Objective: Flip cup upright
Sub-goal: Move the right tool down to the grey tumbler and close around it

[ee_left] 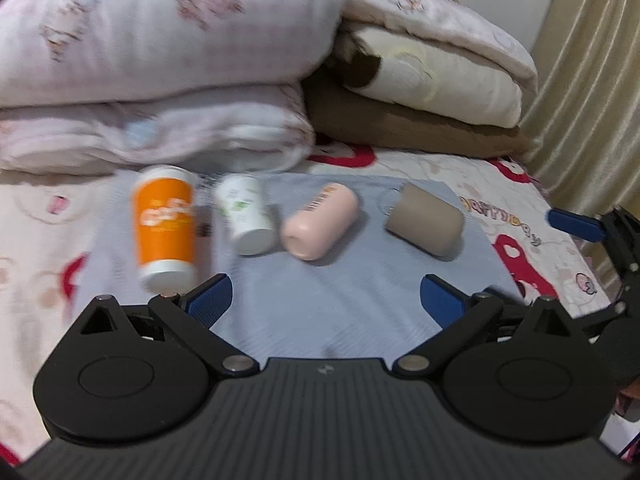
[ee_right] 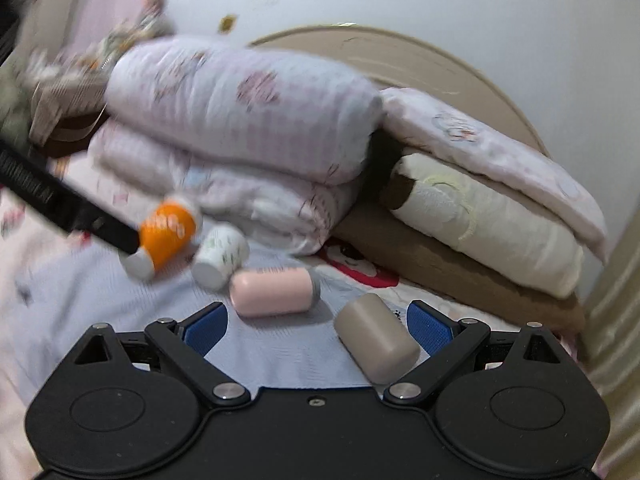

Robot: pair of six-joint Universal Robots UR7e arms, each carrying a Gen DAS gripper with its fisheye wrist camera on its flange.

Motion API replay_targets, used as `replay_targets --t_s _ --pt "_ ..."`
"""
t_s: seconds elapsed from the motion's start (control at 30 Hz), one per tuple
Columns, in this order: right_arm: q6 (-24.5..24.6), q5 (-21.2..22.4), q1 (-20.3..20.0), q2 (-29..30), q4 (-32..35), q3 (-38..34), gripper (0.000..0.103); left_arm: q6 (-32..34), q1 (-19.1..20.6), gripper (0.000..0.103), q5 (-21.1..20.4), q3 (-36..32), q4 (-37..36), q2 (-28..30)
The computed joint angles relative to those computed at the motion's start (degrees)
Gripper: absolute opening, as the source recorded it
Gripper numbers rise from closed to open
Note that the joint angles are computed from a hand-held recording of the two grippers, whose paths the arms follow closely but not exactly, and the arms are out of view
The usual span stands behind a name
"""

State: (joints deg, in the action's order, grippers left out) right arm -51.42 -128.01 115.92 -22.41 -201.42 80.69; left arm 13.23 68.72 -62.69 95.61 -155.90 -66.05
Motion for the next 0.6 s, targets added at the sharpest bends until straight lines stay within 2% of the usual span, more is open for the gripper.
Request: replay_targets --t_s 0.07,0.2,0.33,0.47,0.6 --pt "-4.92 -0.23 -0.99 0.10 3.58 -1.23 0.098 -1.75 0.50 0.101 -2.01 -2.20 0.90 2.84" --pt "-11.79 -3.87 -2.69 1.72 11.15 -5.99 0.098 -4.81 2.03 0.101 -6.75 -6.51 0.05 8.69" --pt "-12.67 -4.09 -4.85 2.86 16.71 -10.17 0.098 -7.91 3.73 0.100 -9.75 -11.01 1.11 14.18" --pt "-16.22 -3.38 -6.87 5.37 18.39 -15.17 0.098 -10.18 5.17 0.097 -12.14 -16.33 4.29 19.45" --pt "-16.70 -4.71 -8.53 8.00 20.60 -20.61 0.098 -12.32 6.59 0.094 -15.00 -20.56 5.47 23.44"
